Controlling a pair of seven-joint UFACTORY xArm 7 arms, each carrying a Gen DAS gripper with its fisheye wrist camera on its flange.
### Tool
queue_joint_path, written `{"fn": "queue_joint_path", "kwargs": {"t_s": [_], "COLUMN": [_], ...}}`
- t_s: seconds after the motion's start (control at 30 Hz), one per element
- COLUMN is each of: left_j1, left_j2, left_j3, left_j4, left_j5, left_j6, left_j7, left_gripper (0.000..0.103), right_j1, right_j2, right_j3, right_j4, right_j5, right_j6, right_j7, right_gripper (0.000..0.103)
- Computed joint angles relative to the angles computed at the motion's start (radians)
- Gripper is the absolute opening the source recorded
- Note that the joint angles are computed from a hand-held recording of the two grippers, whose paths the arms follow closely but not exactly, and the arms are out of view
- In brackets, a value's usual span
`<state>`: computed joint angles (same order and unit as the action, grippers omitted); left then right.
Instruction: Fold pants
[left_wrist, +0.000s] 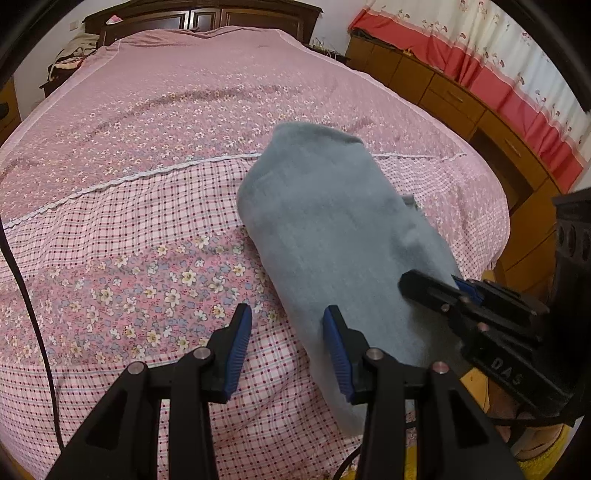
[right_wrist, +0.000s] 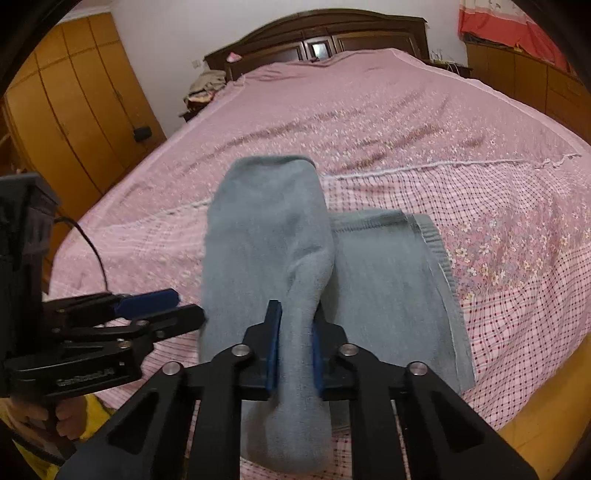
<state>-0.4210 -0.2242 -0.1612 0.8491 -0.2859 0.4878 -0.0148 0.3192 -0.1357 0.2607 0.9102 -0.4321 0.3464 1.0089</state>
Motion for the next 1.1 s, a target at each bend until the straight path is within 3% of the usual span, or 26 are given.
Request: {"fn": "queue_joint_path", "kwargs": {"t_s": [0.1, 0.43, 0.63, 0.93, 1.07, 1.1], "left_j1": [0.0, 0.003, 0.0, -0.005, -0.014, -0.022], "left_j2": [-0.017, -0.057, -0.034, 0.016, 0.05, 0.06], "left_j3": [0.006, 0.025, 0.012, -0.027, -0.039, -0.036], "left_j4": [-0.009, -0.036, -0.02, 0.024, 0.062, 0.074], "left_j5": [-0.01, -0.028, -0.016, 0.046, 0.064, 0.052], "left_j6": [-0.005, -0.01, -0.01, -0.009, -0.021, -0.026], "left_j7": [0.003, 0.013, 0.006, -0.061, -0.085, -0.073], "left_gripper": [0.042, 0.043, 0.043, 0.043, 0.043, 0.043], "right_j1": [-0.023, -0.137, -0.172, -0.198, -0.24, -0.253], "right_j2": [-0.041, -0.198, -0.244, -0.191, -0.15, -0.135], "right_j3": [0.016, 0.09, 0.079, 0.053, 0.078, 0.086], "right_j4": [-0.021, -0.071, -0.138, -0.2, -0.205, -0.204], "right_j5": [-0.056, -0.149, -0.08, 0.021, -0.012, -0.033], "right_j6": [-0.045, -0.037, -0.052, -0.125, -0.145, -0.147], "right_j7": [0.052, 0.154, 0.134, 0.076, 0.099, 0.107], "right_gripper": [0.012, 0.011, 0.011, 0.011, 0.013, 0.019]}}
